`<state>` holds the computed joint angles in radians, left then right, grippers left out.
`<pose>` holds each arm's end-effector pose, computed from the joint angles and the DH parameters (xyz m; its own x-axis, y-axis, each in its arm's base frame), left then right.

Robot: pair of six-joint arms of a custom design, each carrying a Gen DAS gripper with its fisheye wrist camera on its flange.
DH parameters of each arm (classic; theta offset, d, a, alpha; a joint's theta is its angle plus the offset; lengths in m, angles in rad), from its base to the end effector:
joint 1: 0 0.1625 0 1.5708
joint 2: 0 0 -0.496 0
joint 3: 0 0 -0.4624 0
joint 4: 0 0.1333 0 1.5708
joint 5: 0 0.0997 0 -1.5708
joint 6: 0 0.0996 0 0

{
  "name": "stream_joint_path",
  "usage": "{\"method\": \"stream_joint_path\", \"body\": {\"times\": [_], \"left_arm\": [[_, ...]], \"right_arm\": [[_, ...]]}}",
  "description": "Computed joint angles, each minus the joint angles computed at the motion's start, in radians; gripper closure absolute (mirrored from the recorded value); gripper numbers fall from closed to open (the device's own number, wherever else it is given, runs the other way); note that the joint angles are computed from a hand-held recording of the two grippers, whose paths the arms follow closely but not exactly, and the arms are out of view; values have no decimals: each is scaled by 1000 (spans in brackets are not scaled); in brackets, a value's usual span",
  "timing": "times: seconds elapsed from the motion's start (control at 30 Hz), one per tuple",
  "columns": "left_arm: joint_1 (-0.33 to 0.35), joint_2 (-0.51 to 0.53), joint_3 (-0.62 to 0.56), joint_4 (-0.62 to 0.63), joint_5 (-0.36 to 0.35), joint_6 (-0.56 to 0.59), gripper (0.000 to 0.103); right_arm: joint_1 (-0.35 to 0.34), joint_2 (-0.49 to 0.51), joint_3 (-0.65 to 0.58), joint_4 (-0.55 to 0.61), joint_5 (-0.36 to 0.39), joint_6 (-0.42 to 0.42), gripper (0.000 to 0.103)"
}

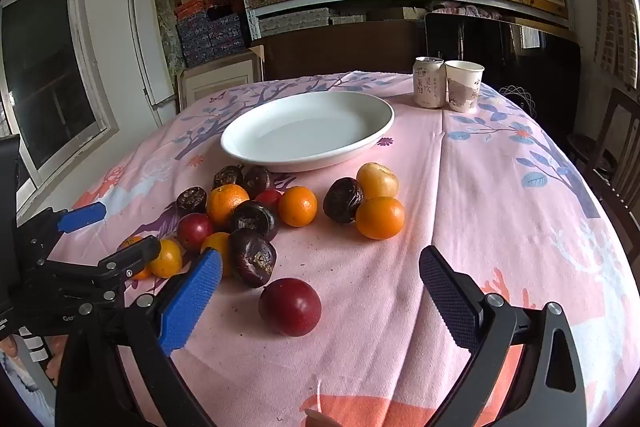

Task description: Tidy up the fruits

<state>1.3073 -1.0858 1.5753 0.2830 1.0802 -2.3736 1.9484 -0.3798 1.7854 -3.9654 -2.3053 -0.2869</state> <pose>0.0092 -0.6578 0.2512 -0.5495 0.3990 -0.7340 0.7834 0.5514 -0.2867 0.3027 -0.5827 -0.0670 -0.8024 0.0922 0.5897 -0.4480 0.5598 -0.6971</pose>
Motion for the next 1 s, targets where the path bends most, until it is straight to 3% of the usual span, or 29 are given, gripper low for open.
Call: {"method": "stream_joint_path", "body": {"times": [1.0], "left_arm": [[7, 11, -1, 0, 1, 2, 4]], "right_arm": [[-2, -1, 3, -11, 7, -2, 4]]}}
